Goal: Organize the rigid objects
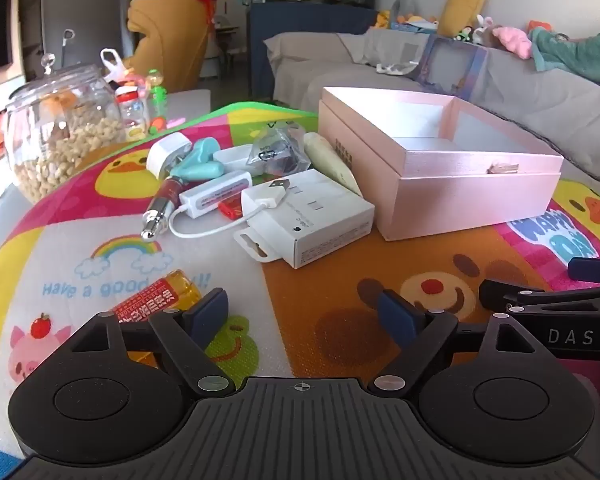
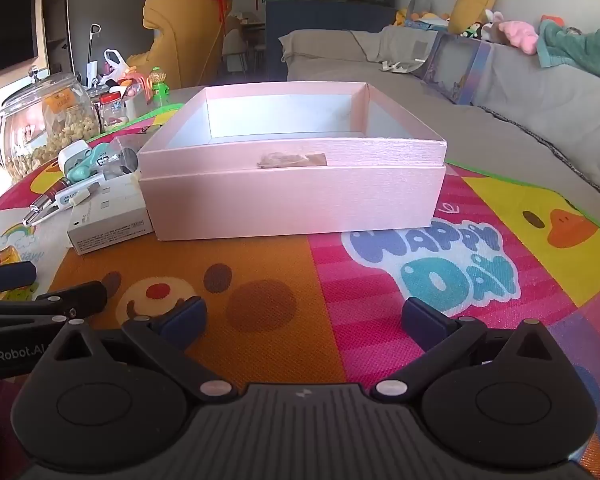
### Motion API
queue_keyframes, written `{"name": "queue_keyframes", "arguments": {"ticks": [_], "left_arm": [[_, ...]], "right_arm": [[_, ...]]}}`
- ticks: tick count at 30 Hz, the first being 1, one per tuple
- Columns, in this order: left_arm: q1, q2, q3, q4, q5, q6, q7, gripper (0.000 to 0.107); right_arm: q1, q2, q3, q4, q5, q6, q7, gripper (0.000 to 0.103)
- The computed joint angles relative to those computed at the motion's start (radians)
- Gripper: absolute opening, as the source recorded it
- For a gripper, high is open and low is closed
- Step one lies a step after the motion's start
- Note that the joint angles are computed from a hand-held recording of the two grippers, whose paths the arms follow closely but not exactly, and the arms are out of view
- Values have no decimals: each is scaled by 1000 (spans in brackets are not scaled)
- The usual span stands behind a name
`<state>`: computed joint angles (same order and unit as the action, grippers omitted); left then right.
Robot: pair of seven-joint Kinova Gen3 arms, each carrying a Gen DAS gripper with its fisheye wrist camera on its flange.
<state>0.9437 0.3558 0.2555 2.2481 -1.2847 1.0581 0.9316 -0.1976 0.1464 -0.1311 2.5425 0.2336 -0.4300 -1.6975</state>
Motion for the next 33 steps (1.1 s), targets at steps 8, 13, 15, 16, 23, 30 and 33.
{"name": "queue_keyframes", "arguments": {"ticks": [8,13,15,16,23,30,33], "left_arm": [[-7,-10,3,19,-15,-10,23,88],[-2,1,4,3,-5,2,9,88],[-1,0,3,3,-6,2,11,88],[-1,1,3,3,-5,2,11,88],[0,0,2,3,-6,2,12,88],[0,1,2,3,-5,2,11,88],[0,1,2,3,-4,2,9,88]], "right_arm": [[9,2,-4,0,22,-3,-23,103],[8,2,-3,0,22,-3,-24,103],[8,2,-2,0,22,-3,-24,103],[8,2,-2,0,22,-3,-24,103],[7,1,-2,0,22,-2,-23,103],[9,0,-3,0,26,-2,-27,103],[13,-1,-4,2,34,-5,-36,103]]}}
